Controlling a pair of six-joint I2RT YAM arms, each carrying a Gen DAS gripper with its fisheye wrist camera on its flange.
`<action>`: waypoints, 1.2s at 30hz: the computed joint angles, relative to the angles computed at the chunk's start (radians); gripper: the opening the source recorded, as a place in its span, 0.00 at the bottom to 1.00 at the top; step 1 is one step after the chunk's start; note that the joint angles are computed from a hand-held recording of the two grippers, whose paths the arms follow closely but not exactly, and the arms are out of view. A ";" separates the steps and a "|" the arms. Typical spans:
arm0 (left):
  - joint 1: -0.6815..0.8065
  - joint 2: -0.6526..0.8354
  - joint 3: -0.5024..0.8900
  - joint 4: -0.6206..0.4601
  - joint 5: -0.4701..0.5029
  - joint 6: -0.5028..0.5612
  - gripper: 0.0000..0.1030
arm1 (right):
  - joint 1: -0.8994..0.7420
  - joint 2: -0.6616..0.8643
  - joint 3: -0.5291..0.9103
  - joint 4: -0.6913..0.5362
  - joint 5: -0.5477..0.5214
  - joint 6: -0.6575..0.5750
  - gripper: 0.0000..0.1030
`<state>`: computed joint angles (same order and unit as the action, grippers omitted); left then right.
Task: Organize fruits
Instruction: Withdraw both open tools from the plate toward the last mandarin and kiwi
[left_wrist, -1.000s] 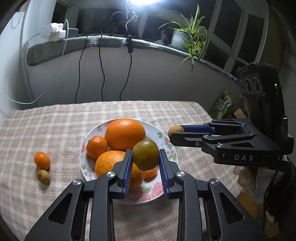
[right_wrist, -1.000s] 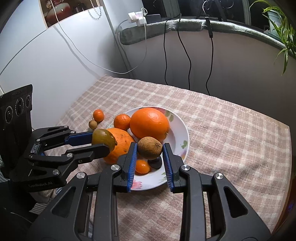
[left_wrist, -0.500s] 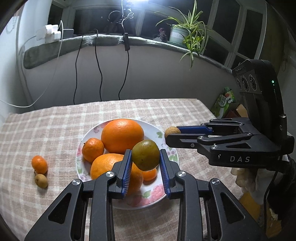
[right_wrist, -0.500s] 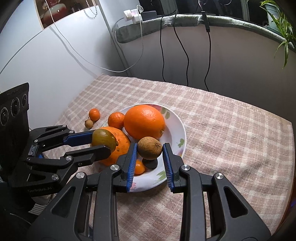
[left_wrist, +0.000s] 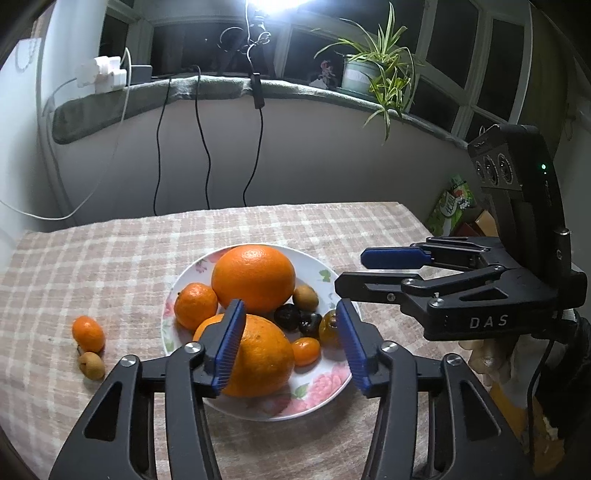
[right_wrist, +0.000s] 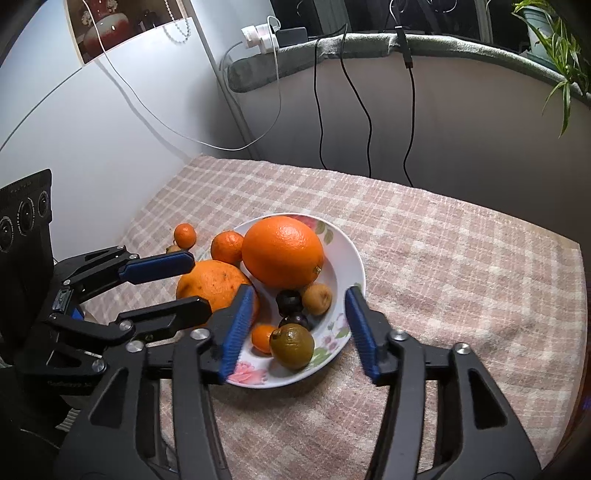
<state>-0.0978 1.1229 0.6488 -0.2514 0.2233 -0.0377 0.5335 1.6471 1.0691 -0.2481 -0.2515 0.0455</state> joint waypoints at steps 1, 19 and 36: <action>0.000 -0.001 0.000 0.000 -0.002 -0.001 0.54 | 0.001 -0.001 -0.001 0.003 0.001 0.000 0.63; -0.001 -0.048 -0.009 -0.011 -0.066 -0.004 0.71 | 0.019 0.009 0.020 0.001 0.041 -0.005 0.67; 0.143 -0.109 -0.025 -0.035 0.003 0.041 0.71 | 0.104 0.099 0.196 -0.074 0.077 -0.011 0.67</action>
<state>0.0456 1.0139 0.6240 -0.2861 0.2260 0.0031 0.6377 1.7457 1.2646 -0.3221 -0.1742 0.0342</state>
